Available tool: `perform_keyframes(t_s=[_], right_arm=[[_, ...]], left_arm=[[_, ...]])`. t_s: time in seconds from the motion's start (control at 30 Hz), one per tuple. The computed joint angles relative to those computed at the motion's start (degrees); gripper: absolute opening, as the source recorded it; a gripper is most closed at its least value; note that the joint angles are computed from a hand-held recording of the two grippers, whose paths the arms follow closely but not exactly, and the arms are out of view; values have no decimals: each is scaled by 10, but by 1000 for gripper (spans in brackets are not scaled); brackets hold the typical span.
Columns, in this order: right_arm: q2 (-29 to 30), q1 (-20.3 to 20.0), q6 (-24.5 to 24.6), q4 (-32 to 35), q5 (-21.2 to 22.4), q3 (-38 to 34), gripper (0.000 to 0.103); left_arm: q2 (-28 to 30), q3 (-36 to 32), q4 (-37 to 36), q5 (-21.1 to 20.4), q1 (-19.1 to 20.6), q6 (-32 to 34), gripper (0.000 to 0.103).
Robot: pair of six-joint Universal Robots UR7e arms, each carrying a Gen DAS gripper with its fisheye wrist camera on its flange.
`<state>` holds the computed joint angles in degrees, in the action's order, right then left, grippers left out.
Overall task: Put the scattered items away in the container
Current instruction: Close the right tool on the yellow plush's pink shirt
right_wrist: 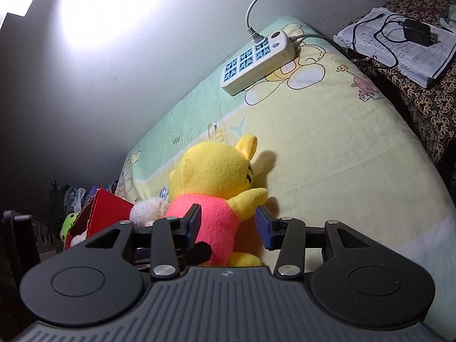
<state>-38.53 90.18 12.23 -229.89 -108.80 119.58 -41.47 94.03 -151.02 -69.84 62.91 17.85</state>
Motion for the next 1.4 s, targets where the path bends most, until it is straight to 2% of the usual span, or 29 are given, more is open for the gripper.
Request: perform_keyframes(t_s=[0.17, 0.33, 0.43, 0.53, 0.63, 0.77, 1.03, 1.1, 1.2, 1.27, 1.4], right_arm=[[-6, -18, -5, 0, 10, 1, 46], [-14, -55, 19, 20, 62, 10, 46], [-9, -67, 31, -8, 79, 15, 46], [-7, -73, 14, -40, 98, 19, 46], [4, -81, -12, -100, 134, 20, 46], [15, -90, -24, -154, 158, 20, 46], [8, -108, -21, -195, 137, 38, 45], [7, -121, -7, -220, 155, 51, 45], [-6, -130, -11, -209, 161, 58, 45], [-8, -141, -16, -202, 182, 54, 45], [-6, -180, 56, -182, 260, 52, 45]], left_arm=[[12, 0, 0, -9, -7, 12, 102], [15, -1, 2, -43, -11, 36, 102], [13, 5, -2, -62, -15, 57, 102], [16, 10, -24, -64, -23, 84, 102], [23, 3, -41, -69, -26, 99, 102], [34, -18, -42, -106, -29, 112, 102], [56, -19, -62, -131, -45, 184, 102], [59, -19, -58, -145, -49, 206, 102], [68, -27, -40, -160, -53, 233, 102], [76, -28, -46, -160, -55, 249, 102], [92, -42, -52, -160, -56, 262, 102]])
